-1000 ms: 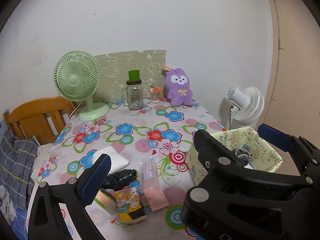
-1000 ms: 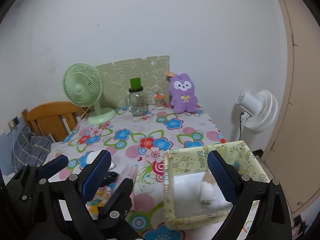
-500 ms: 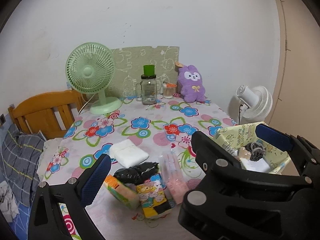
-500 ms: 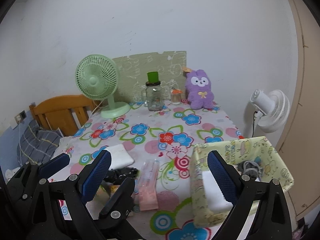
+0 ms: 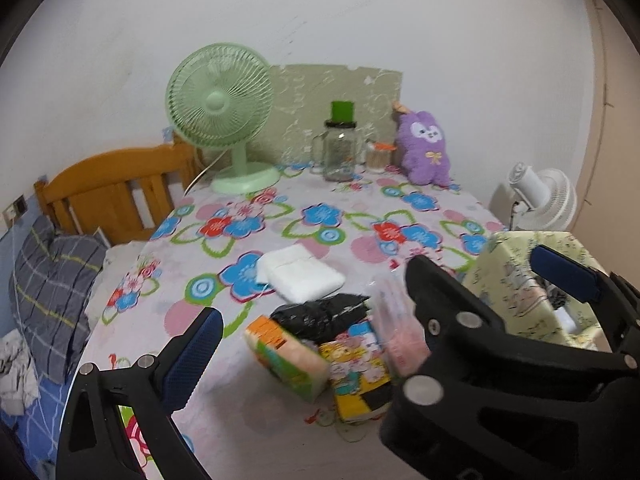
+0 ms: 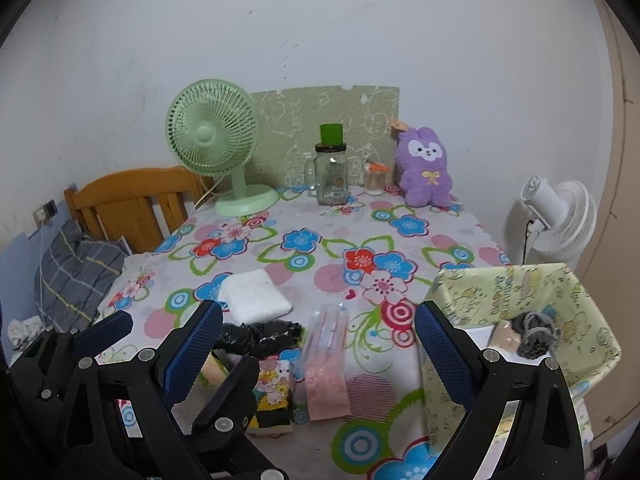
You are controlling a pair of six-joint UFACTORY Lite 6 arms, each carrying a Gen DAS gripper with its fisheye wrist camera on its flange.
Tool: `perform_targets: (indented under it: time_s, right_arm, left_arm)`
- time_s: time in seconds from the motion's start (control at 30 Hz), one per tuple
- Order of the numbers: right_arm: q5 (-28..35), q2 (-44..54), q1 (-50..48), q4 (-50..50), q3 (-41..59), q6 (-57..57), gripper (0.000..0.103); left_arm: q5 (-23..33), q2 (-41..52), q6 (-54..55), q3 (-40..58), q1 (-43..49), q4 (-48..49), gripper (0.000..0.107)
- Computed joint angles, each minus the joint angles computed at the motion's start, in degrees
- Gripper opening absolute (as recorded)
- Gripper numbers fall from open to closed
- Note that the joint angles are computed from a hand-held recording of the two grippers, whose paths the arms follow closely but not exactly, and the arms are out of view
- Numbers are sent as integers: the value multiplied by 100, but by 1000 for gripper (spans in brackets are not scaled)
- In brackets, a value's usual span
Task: Organize soft objects
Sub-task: 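Grasp the orange-green tissue box with the left tool while the right tool approaches the pink packet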
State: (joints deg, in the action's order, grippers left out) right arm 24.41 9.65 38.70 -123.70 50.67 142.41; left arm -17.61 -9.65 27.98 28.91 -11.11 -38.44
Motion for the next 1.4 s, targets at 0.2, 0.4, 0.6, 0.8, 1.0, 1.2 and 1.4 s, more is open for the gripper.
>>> perform_targets:
  time_s: [0.2, 0.4, 0.6, 0.8, 1.0, 1.2, 1.4]
  right_arm:
    - [-167, 437, -73, -534, 199, 605, 98]
    - [-412, 995, -194, -946, 562, 1016, 91]
    - [-594, 1429, -312, -1261, 891, 1264, 87]
    - [-713, 1771, -382, -1198, 1163, 1161, 86]
    - [-811, 2039, -418, -1039, 1418, 964, 83]
    - [-977, 2260, -482, -879, 1658, 742, 76]
    - [-1232, 2558, -635, -629, 1966, 489, 62]
  left_arm:
    - [69, 617, -833, 185, 373, 726, 94]
    - [-31, 1194, -1069, 409, 484, 852, 89]
    - [-84, 1704, -1223, 679, 521, 821, 86]
    - [-79, 2117, -1256, 908, 527, 725, 82]
    - [57, 2401, -1566, 1101, 627, 919, 58]
    - [-116, 2524, -1125, 1167, 555, 459, 36]
    - [-265, 2669, -750, 1274, 415, 152, 29]
